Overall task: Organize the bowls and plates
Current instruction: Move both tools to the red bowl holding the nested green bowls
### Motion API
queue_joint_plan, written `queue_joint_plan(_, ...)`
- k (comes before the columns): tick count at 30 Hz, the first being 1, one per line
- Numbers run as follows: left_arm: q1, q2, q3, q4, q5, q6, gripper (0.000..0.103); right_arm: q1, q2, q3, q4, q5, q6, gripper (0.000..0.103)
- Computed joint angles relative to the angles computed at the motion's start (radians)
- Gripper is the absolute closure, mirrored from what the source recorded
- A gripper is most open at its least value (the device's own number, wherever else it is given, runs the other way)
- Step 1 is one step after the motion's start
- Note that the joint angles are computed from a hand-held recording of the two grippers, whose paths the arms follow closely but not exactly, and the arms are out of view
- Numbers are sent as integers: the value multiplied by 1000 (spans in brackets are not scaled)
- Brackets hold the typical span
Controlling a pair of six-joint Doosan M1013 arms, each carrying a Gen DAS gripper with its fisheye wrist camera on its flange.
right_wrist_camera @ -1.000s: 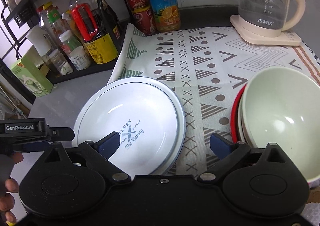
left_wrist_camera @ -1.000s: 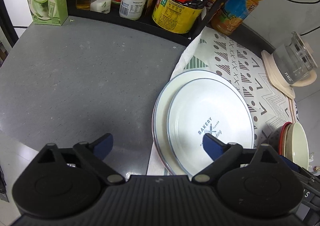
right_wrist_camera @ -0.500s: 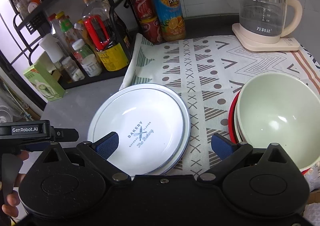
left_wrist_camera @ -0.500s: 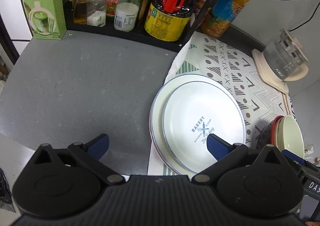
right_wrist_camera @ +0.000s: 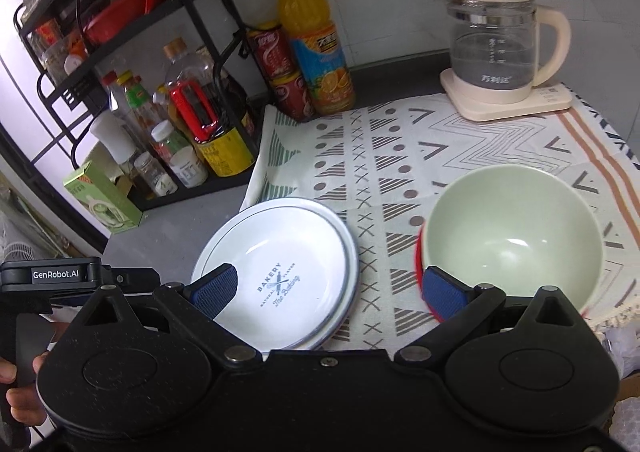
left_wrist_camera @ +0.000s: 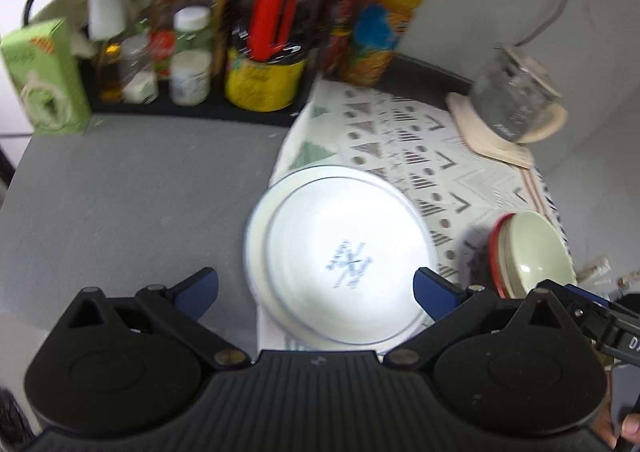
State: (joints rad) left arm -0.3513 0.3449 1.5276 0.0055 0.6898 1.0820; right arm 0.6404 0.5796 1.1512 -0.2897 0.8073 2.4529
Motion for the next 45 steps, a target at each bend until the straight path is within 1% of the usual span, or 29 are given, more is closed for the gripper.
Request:
queue_joint_plan(10,-23,12,-27,-100,-21,133,1,0,-60,66,-78,2,104,3)
queue_joint_plan(16,-37,31,-53,-139,-15,185,1,-4,-88,106,-130,15,189,3)
queue_joint_plan(19,-47,40,-66,-135,-12,187,1,-7,-98,124,-154,22,217,3)
queue_joint_plan(22,-62,50,-81,-92,-10,167,1,-11,-105,137,-174,33,249,3)
queue_joint_plan(31,-79,96,-142,-117,24,182,1,-30,-125,170,-203,42,303,3)
queue_joint_plan(40,-102,159,-220,-110,70,167,2,-71,-134,201,-178,23,278,4)
queue_joint_plan(42,-107,178,-248,-96,105,147,3,-83,-133,202,-161,18,251,4)
queue_joint_plan(45,-111,197,-273,-95,131,122,3,-102,-132,204,-129,14,199,4)
